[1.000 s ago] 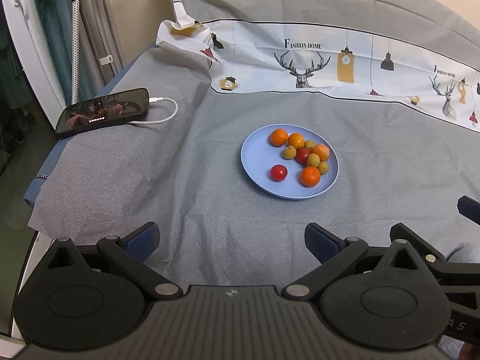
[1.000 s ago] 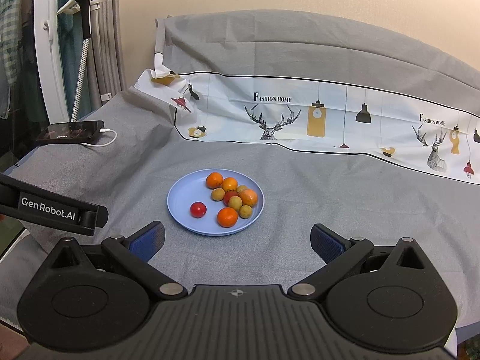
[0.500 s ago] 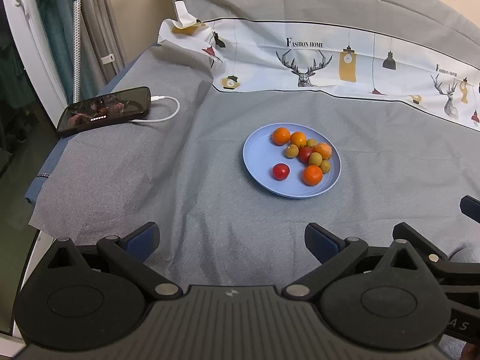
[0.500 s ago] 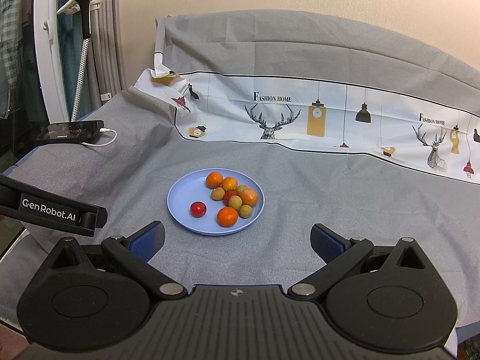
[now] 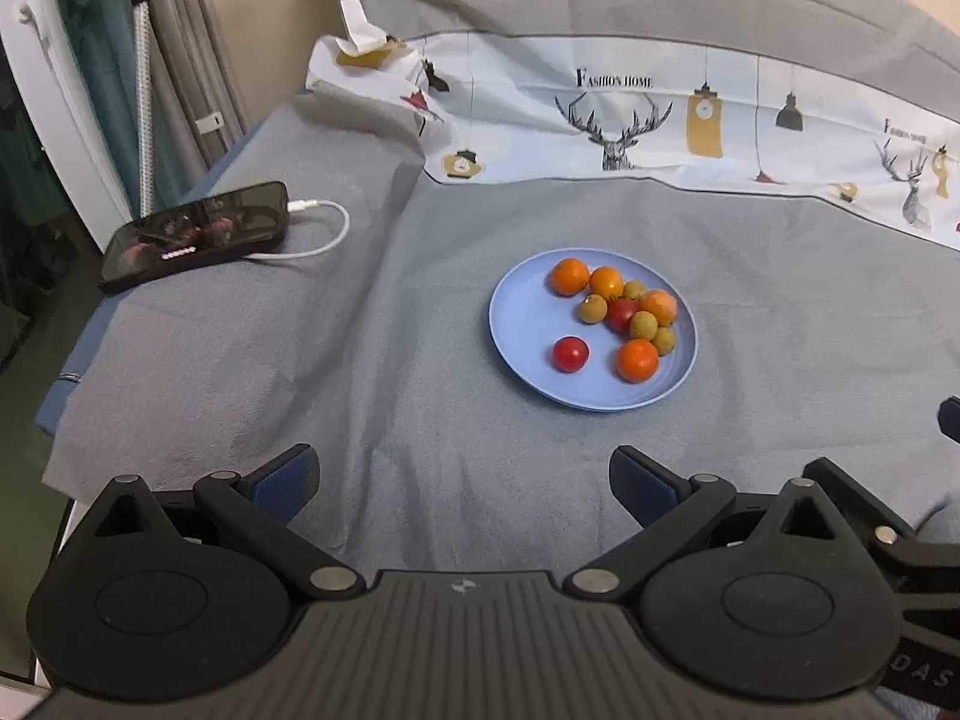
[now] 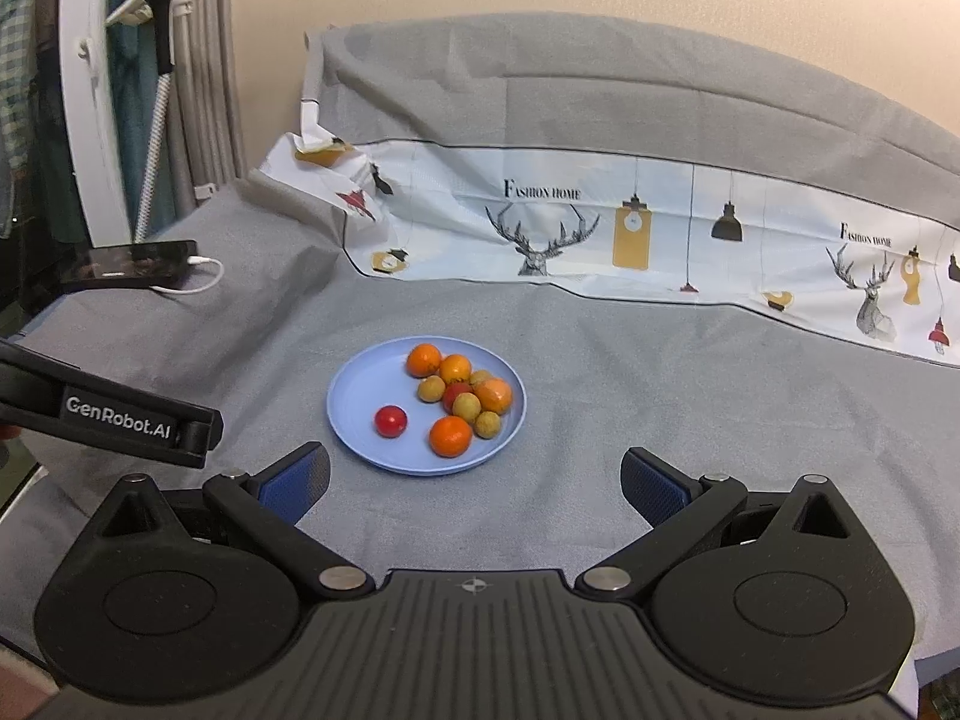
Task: Organize fruits
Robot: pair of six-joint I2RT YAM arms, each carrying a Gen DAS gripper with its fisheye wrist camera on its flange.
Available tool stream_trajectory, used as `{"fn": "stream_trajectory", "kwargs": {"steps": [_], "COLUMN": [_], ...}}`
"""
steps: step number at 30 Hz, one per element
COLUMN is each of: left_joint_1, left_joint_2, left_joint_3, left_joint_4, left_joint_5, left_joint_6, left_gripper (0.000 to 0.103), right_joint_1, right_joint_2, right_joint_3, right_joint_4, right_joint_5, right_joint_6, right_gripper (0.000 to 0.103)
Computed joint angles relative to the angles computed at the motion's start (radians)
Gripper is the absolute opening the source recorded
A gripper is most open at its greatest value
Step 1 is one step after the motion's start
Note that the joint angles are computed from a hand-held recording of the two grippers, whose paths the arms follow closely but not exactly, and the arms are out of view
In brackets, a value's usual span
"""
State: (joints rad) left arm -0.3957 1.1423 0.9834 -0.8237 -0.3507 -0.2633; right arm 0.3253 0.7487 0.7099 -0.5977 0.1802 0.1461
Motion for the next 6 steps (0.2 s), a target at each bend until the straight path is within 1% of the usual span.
{"fn": "stream_trajectory", "kwargs": {"steps": [2,4,6], "left_joint_1": [0.012,0.002,-0.002], "left_joint_2": [0.028,0.041,0.044], "left_joint_3": [0.006,0.007,0.008], "left_joint_4": [0.016,0.034,0.041], "left_joint_5": [0.013,-0.017,-0.024], "left_joint_6": [0.007,0.013,0.024], "left_gripper": [0.103,0.103,0.103], "right_joint_1": [-0.015,-0.035,-0.051], "right_joint_2": [0.025,0.050,0.072], "right_joint_3": [0.000,0.003,0.008], "right_joint_4": [0.014,0.027,0.040], "right_joint_5": [-0.008,-0.028,-0.043], "right_joint_6": [-0.004,-0.013,-0.020], "right_gripper": [0.102,0.102,0.102]}}
